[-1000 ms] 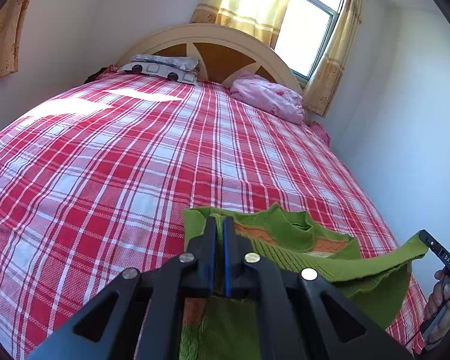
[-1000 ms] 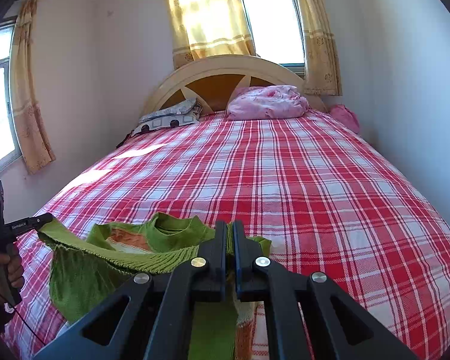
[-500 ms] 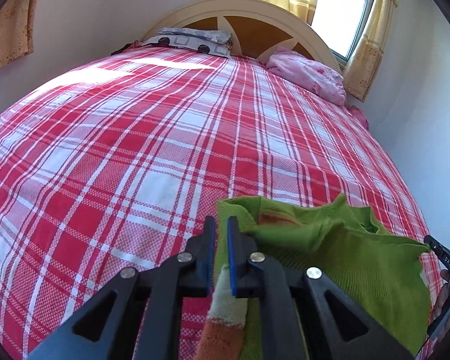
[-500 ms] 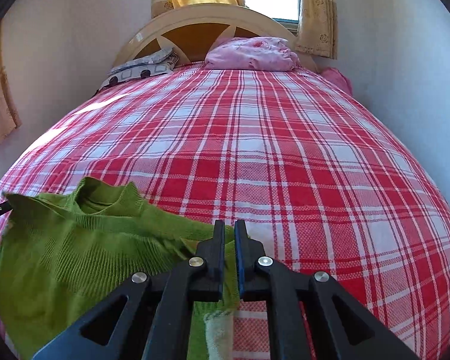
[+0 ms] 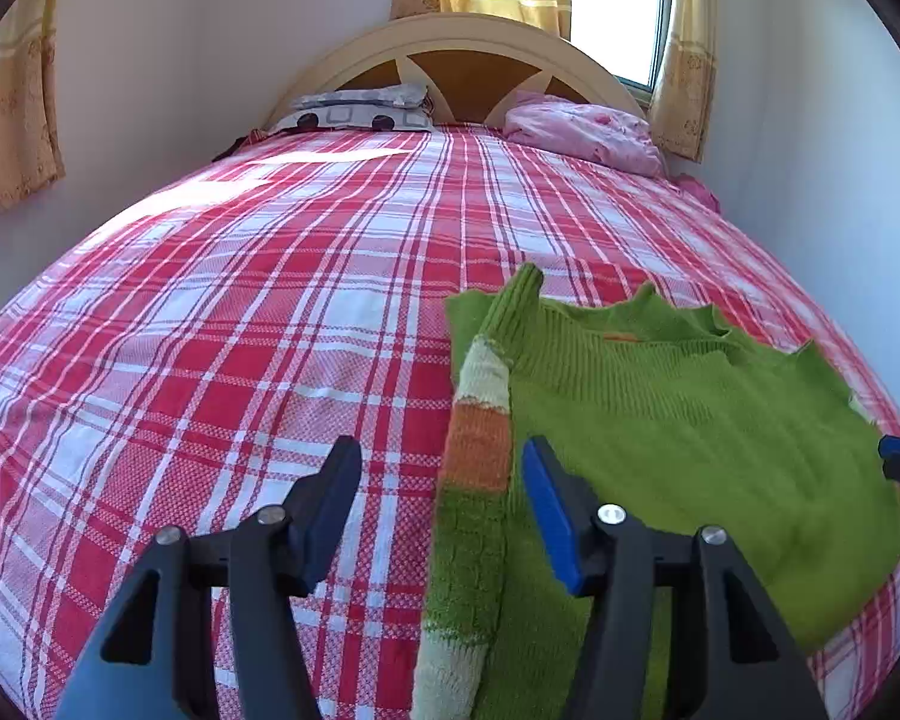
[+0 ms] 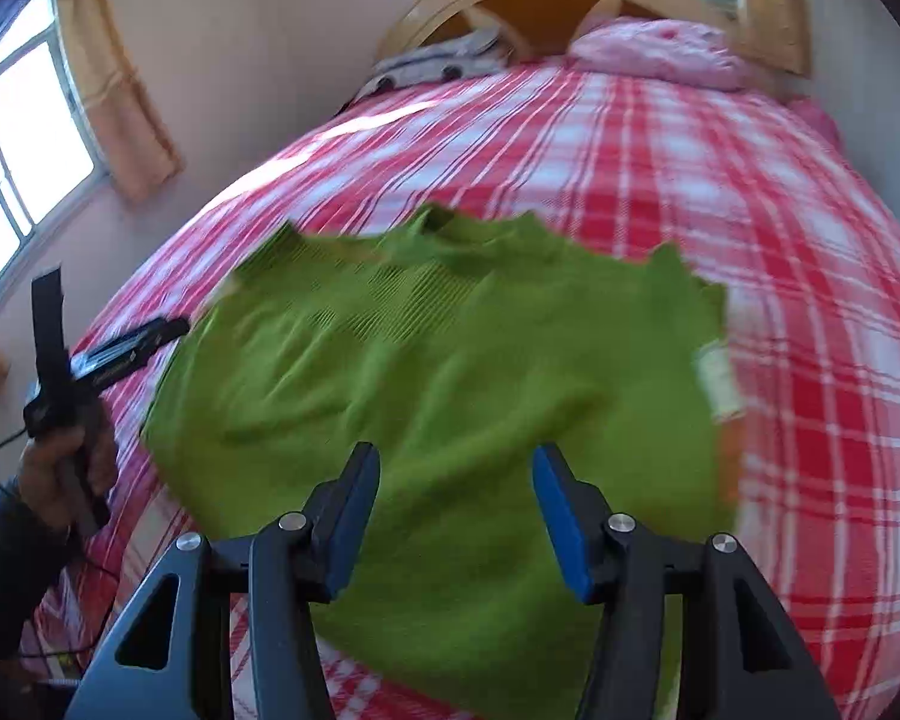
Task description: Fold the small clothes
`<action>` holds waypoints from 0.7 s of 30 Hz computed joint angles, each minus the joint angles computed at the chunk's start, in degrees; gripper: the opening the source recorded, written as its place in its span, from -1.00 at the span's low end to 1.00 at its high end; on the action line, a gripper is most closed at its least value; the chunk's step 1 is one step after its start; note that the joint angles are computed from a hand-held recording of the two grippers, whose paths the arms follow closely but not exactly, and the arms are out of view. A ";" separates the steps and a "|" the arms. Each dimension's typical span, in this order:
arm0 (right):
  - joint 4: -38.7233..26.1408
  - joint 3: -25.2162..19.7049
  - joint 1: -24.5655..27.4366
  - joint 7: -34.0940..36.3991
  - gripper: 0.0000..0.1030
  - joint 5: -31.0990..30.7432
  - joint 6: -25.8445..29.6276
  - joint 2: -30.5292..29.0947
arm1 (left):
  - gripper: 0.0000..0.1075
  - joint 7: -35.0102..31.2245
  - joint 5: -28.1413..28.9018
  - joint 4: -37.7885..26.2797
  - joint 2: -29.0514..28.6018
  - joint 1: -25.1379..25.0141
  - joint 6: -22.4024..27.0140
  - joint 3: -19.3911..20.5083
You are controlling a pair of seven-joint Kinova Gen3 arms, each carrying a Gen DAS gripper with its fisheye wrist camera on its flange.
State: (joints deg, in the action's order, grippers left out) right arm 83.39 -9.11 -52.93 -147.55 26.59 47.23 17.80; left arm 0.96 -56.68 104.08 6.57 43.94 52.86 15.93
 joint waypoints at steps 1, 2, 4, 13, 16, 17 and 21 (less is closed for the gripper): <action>-2.65 -0.16 -0.01 1.40 0.06 -1.22 2.26 2.62 | 0.09 -0.33 0.41 -0.84 0.84 0.15 1.19 0.08; -5.29 0.75 -0.68 1.86 0.06 -1.51 4.42 5.00 | 0.09 -0.53 1.17 -1.39 1.30 0.03 1.45 -0.16; -9.05 3.64 -1.66 1.58 0.06 -1.64 6.00 7.78 | 0.18 -1.29 2.35 -2.25 1.94 -0.83 1.38 -0.37; -17.04 4.38 2.04 0.96 0.06 -2.47 7.58 11.70 | 0.40 -4.15 4.00 -6.08 5.42 0.34 6.86 -4.60; -11.55 5.16 -0.90 -5.32 0.06 4.29 4.11 7.34 | 0.40 -2.65 0.75 -6.45 5.42 1.87 8.56 -4.37; -10.20 7.52 -3.16 -7.65 0.06 6.01 4.59 6.65 | 0.40 -3.05 0.24 -6.87 5.79 2.24 9.02 -4.40; -2.52 16.41 -10.02 -16.96 0.06 7.89 9.06 3.54 | 0.40 -6.93 4.81 -9.25 8.44 0.35 9.79 -5.08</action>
State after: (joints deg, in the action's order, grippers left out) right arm 80.87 7.30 -62.95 -164.51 34.48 56.29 21.33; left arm -5.97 -51.87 94.83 15.01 44.28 62.65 10.85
